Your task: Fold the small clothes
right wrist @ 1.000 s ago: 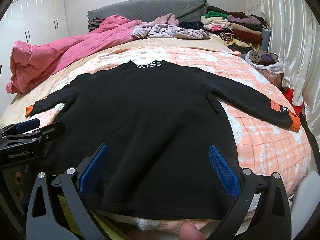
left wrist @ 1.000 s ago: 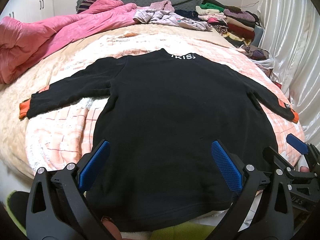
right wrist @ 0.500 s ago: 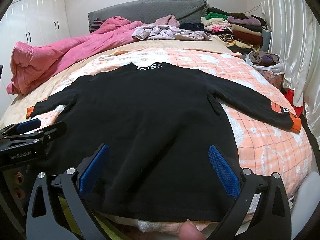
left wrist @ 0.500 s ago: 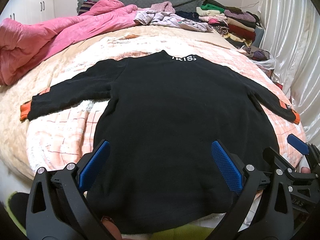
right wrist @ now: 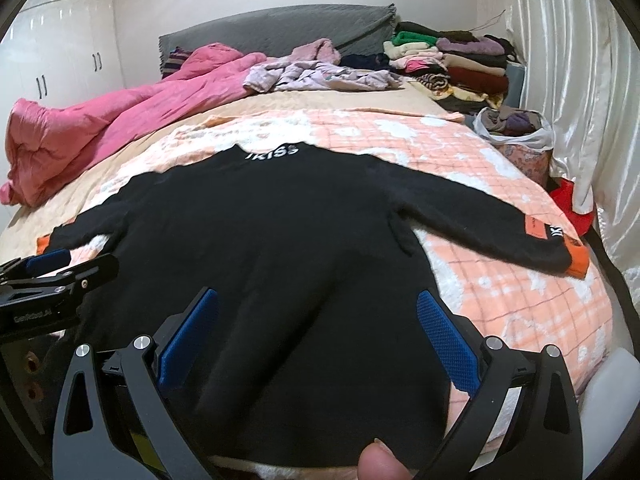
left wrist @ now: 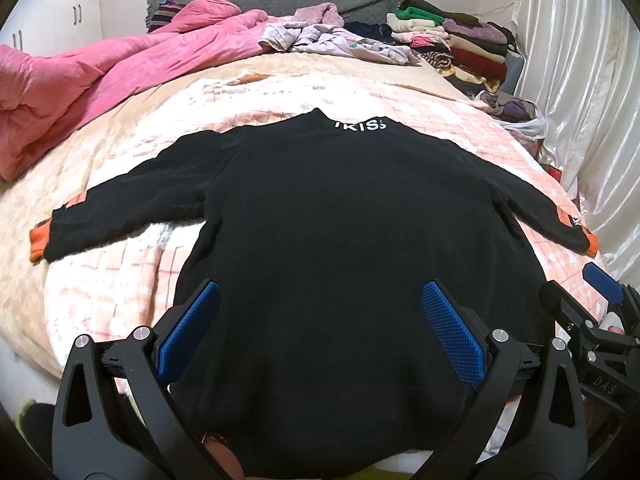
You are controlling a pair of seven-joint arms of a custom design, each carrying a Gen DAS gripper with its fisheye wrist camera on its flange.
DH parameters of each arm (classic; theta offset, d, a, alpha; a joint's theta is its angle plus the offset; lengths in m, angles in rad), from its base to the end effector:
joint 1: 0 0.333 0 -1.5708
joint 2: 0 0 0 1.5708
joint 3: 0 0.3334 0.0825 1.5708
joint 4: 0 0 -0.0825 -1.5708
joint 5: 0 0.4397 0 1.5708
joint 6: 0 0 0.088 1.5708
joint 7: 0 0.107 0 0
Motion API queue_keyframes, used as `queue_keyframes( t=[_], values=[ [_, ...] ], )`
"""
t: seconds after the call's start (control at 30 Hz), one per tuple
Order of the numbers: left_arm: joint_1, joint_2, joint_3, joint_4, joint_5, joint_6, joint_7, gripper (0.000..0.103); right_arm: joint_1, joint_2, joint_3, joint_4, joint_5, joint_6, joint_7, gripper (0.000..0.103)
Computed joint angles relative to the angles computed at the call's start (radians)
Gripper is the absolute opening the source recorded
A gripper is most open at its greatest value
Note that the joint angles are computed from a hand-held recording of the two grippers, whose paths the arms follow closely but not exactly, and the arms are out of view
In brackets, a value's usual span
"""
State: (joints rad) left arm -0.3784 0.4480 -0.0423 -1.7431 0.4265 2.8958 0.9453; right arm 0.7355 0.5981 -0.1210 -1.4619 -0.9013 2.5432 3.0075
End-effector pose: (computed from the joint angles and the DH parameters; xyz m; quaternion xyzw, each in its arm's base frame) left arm 0.6834 -0.3282 0.3812 -0.6054 0.7115 -0.2983 0.1955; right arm 0.6430 0.4896 0.3722 -0.5992 0.6875 -0.2920 0.2883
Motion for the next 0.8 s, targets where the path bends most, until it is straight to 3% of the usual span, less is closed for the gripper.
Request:
queue_keyframes(
  t=[0.5, 0.8],
  values=[
    [0.014, 0.080, -0.020, 0.131, -0.064, -0.020, 0.075, 0.095, -0.029, -0.004, -0.011, 0.004, -0.009, -0.044, 0.044, 0.099],
    [0.029, 0.153, -0.053, 0.239, -0.129, -0.077, 0.153, 0.095, -0.055, 0.007, -0.016, 0.012, 0.012, -0.069, 0.062, 0.099]
  ],
)
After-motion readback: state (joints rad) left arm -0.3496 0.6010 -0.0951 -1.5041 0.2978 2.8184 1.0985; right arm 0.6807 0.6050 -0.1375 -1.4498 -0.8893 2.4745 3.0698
